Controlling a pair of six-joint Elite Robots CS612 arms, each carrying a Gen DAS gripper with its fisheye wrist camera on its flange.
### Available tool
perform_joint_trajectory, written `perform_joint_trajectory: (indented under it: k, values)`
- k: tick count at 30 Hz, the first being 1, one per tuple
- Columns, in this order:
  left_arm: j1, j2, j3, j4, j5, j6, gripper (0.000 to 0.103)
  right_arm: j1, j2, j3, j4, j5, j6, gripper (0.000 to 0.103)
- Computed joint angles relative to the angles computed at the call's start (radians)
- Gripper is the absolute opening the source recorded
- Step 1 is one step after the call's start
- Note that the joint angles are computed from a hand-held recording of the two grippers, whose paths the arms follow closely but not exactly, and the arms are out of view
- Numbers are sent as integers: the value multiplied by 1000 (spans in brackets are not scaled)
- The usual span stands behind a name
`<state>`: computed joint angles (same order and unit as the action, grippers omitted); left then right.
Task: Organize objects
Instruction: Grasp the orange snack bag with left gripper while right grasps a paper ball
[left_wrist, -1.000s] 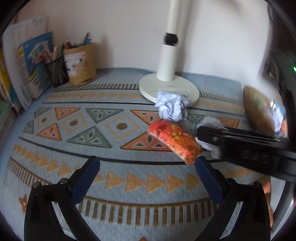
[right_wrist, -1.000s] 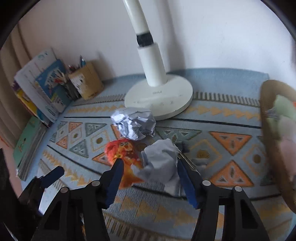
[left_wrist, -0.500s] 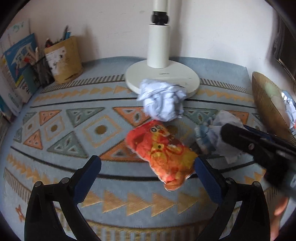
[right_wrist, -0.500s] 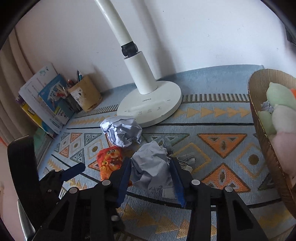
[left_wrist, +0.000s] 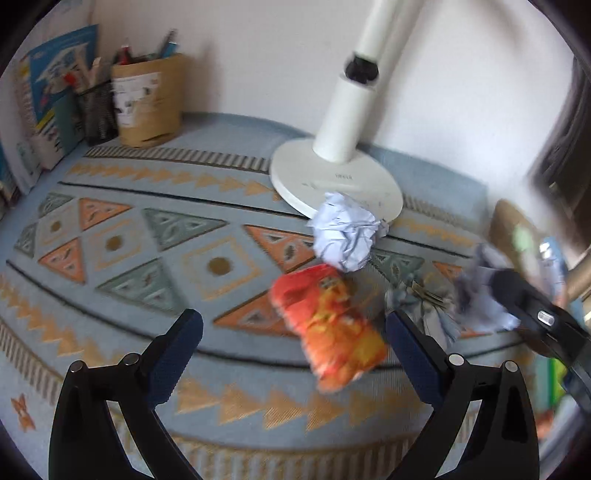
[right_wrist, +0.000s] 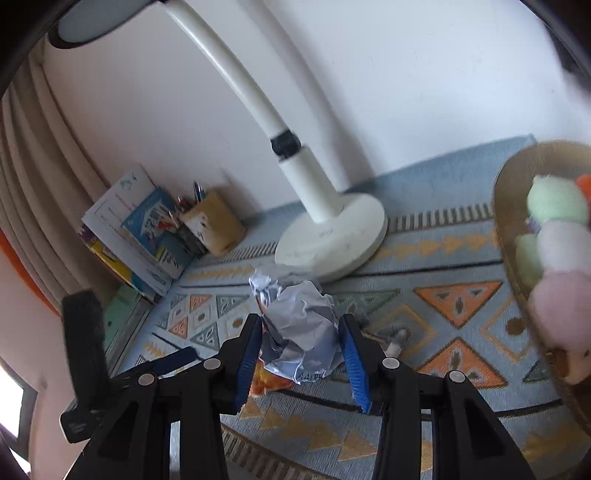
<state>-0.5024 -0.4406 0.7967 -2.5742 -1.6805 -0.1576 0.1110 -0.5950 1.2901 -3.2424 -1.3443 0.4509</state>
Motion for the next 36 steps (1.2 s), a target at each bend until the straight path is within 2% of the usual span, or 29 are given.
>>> perform_joint_trajectory:
  k: [1,3,4,6,9,12,14,15,17,19,21,22,25,27,28,30,32,36]
  values:
    - [-10,15,-27,28,29,3,96,0,0,1,-5,-2,4,42]
    - [-25,36,-66,82,73,26,71,-4,1,1,-4,6,11,42]
    - [-34,40,-71,84,109,54,71,-4,0,1,1,3,9,42]
    - [-36,29,-42,41,85,95,51,-1,-1,-3,20,-16,-6,42]
    - [-25,11,-9,23,27,129,45,0,-1,-6,28,-17,-24,42]
    - [9,-26,65,-15,-130,206,44,-1,-7,3,13,-7,-38,42]
    - [29,-49,111,-26,-205,239,44,-3,-16,9,44,9,-43,42]
    - [34,-54,122,-24,-217,247,44,-2,-25,18,65,17,-47,42]
    - [43,-69,156,-46,-226,249,44,5,-46,44,112,16,-77,42]
    - [50,-72,168,-63,-237,222,44,26,-68,71,170,-59,-147,42]
    - [46,-76,180,-83,-219,216,44,49,-76,88,208,-151,-213,42]
    - [42,-79,185,-88,-200,226,44,55,-78,93,224,-173,-233,42]
    - [36,-86,201,-105,-165,238,44,61,-90,115,259,-182,-272,45]
    - [41,-83,197,-98,-182,227,46,62,-104,141,247,-187,-268,53]
    - [43,-80,192,-92,-189,217,47,59,-110,157,229,-186,-255,66]
    - [48,-75,181,-80,-201,196,49,55,-122,184,197,-192,-221,81]
    - [46,-75,182,-83,-196,198,49,46,-126,194,185,-165,-196,83]
    - [41,-87,206,-97,-172,209,52,34,-122,184,229,-137,-115,83]
